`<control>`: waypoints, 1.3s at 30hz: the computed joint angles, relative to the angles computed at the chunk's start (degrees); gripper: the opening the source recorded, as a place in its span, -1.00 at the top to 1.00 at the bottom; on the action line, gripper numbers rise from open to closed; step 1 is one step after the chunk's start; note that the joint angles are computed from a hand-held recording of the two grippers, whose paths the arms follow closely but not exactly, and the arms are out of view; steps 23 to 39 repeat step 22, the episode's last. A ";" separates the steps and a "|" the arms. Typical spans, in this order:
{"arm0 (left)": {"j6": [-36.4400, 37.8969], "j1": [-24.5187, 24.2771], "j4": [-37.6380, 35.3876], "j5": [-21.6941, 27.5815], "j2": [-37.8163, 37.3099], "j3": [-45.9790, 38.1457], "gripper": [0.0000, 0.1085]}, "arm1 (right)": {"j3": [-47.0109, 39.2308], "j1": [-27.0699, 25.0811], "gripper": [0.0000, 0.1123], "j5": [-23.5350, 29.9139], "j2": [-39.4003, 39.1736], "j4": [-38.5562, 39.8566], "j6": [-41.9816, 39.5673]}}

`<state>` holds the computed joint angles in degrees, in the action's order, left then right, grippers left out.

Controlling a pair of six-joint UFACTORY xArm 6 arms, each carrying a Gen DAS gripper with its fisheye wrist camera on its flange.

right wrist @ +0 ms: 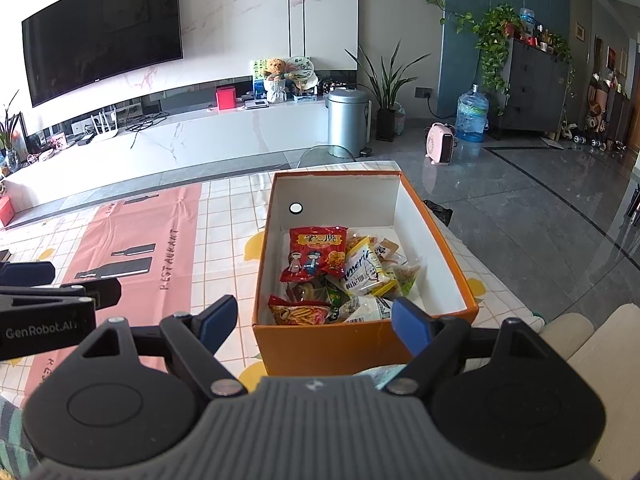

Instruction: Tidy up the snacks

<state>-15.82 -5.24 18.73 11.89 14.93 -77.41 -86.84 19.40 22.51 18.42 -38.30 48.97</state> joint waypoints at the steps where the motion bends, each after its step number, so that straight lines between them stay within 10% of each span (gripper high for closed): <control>1: 0.54 0.01 -0.87 -0.08 -0.04 0.01 -0.65 | 0.00 0.00 -0.46 0.00 0.00 0.00 0.00; 39: 4.46 0.07 -6.64 -1.13 -0.35 0.73 -0.65 | 0.49 0.02 -0.46 -0.10 -0.50 -0.17 0.05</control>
